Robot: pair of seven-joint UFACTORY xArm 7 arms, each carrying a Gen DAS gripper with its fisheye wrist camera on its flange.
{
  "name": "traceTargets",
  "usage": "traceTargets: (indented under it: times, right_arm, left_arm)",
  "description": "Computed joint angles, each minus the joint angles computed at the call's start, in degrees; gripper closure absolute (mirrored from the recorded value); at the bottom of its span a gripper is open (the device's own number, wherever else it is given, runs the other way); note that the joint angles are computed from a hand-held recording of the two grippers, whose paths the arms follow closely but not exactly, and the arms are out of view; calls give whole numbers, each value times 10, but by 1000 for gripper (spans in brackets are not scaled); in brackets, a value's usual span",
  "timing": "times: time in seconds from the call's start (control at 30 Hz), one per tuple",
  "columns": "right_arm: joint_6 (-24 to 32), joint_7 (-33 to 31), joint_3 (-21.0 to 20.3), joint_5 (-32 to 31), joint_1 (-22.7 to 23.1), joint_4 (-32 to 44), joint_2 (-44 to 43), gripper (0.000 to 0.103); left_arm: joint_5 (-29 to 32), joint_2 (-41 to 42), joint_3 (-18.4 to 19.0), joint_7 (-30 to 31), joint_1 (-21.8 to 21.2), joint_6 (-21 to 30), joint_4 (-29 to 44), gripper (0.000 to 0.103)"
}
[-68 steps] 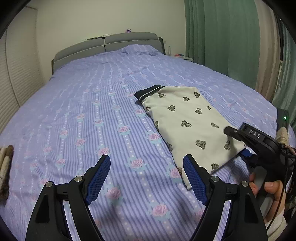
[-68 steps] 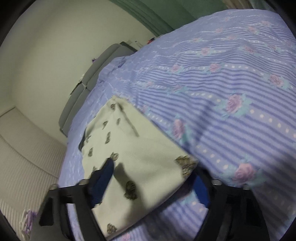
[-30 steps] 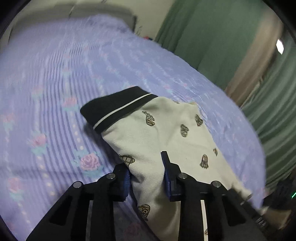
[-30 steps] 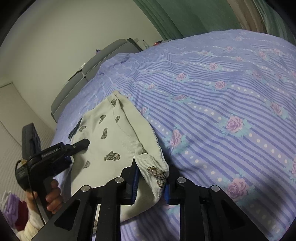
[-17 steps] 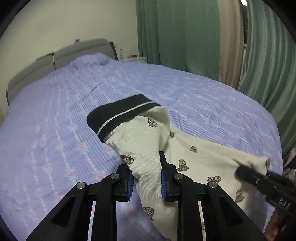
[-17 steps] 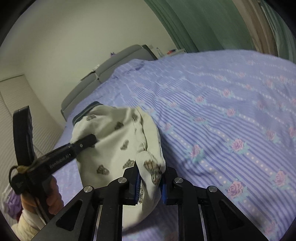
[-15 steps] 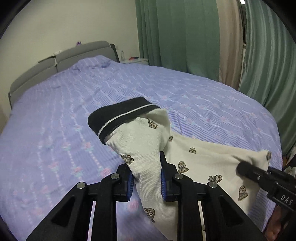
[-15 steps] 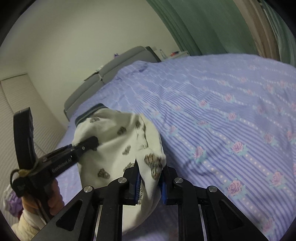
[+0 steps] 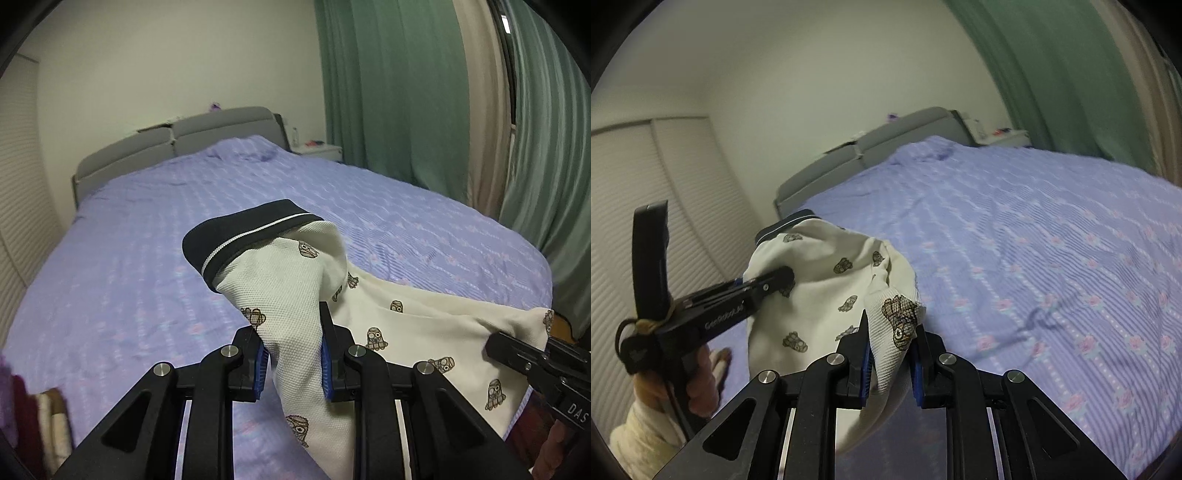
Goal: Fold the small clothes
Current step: 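Carry the folded shirt with both tools to the clothes stack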
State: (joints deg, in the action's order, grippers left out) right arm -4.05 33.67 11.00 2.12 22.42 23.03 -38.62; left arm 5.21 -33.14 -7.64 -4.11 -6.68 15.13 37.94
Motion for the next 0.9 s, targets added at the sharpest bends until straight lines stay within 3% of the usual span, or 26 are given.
traceTargets:
  times: [0.3, 0.6, 0.77, 0.87, 0.9]
  right_arm:
    - [20, 24, 69, -10, 30, 61, 2, 85]
    - [20, 44, 145, -40, 22, 189, 99, 85]
    - [16, 66, 228, -82, -34, 287, 173, 85]
    - [22, 103, 315, -130, -108, 362, 227, 85]
    - [24, 124, 363, -158, -151, 391, 247, 85]
  left_arm:
    - [11, -180, 51, 59, 38, 95, -42, 79]
    - [16, -257, 120, 149, 99, 163, -18, 79]
    - [3, -242, 177, 222, 114, 191, 35, 79]
    - [-5, -217, 207, 264, 128, 200, 72, 79]
    - [-8, -207, 217, 277, 131, 202, 86, 79]
